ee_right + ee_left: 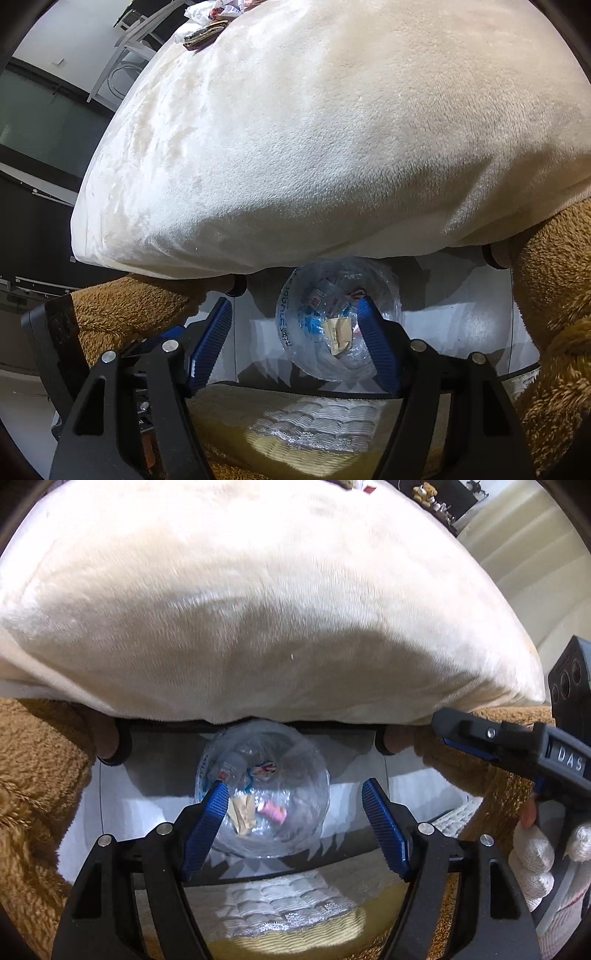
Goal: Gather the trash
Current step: 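Open both tools to drop the bag and blue item into the bin, then raise both open tools back toward the remaining trash on the bed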
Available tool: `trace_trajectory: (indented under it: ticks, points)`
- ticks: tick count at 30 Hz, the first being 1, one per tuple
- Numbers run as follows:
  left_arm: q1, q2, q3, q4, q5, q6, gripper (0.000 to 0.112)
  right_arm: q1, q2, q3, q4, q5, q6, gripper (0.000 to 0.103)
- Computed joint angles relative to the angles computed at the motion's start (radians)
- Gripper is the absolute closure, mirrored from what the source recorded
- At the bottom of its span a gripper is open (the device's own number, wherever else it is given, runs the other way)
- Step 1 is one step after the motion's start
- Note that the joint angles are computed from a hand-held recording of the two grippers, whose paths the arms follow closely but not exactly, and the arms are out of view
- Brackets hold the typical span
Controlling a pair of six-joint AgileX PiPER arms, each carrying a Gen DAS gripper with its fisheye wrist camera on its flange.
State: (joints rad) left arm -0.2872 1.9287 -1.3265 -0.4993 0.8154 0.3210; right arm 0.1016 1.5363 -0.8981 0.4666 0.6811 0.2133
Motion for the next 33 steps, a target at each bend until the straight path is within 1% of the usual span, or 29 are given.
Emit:
trace_trajectory:
  ticks: [4,8,14,16,17,18,21,23,25,28,30,33]
  points:
    - [0.013,-0.04,0.02,-0.046,-0.029,0.05,0.039,0.027,-0.05,0.003,-0.053,-0.017,0.005,0.033]
    - [0.016,-0.101,0.061,-0.083,-0.094,0.122,0.039,0.063,-0.128,0.02,-0.131,-0.059,0.046,0.033]
    - [0.045,-0.184,0.079,-0.195,-0.151,0.268,0.039,0.123,-0.215,0.009,-0.322,-0.115,0.159,0.033]
    - [0.059,-0.189,0.063,-0.223,-0.15,0.302,0.039,0.098,-0.226,-0.007,-0.291,-0.124,0.089,0.033]
    - [0.062,-0.193,0.047,-0.215,-0.145,0.298,0.039,0.087,-0.224,-0.021,-0.283,-0.127,0.066,0.033]
    - [0.063,-0.187,0.025,-0.198,-0.145,0.289,0.039,0.084,-0.216,-0.037,-0.292,-0.132,0.063,0.033]
    - [0.069,-0.157,-0.059,-0.168,-0.116,0.267,0.039,0.039,-0.176,-0.116,-0.274,-0.114,-0.005,0.033]
    - [0.071,-0.142,-0.11,-0.148,-0.111,0.255,0.039,0.001,-0.132,-0.175,-0.214,-0.098,-0.083,0.033]
    - [0.078,-0.116,-0.177,-0.136,-0.098,0.248,0.039,-0.017,-0.082,-0.241,-0.224,-0.087,-0.109,0.033]
    - [0.103,-0.07,-0.265,-0.141,-0.075,0.247,0.039,-0.045,0.01,-0.347,-0.21,-0.071,-0.159,0.033]
    - [0.121,-0.031,-0.336,-0.15,-0.05,0.237,0.039,-0.069,0.075,-0.422,-0.178,-0.053,-0.21,0.033]
    - [0.143,0.04,-0.455,-0.151,-0.004,0.212,0.039,-0.092,0.182,-0.541,-0.168,-0.029,-0.237,0.033]
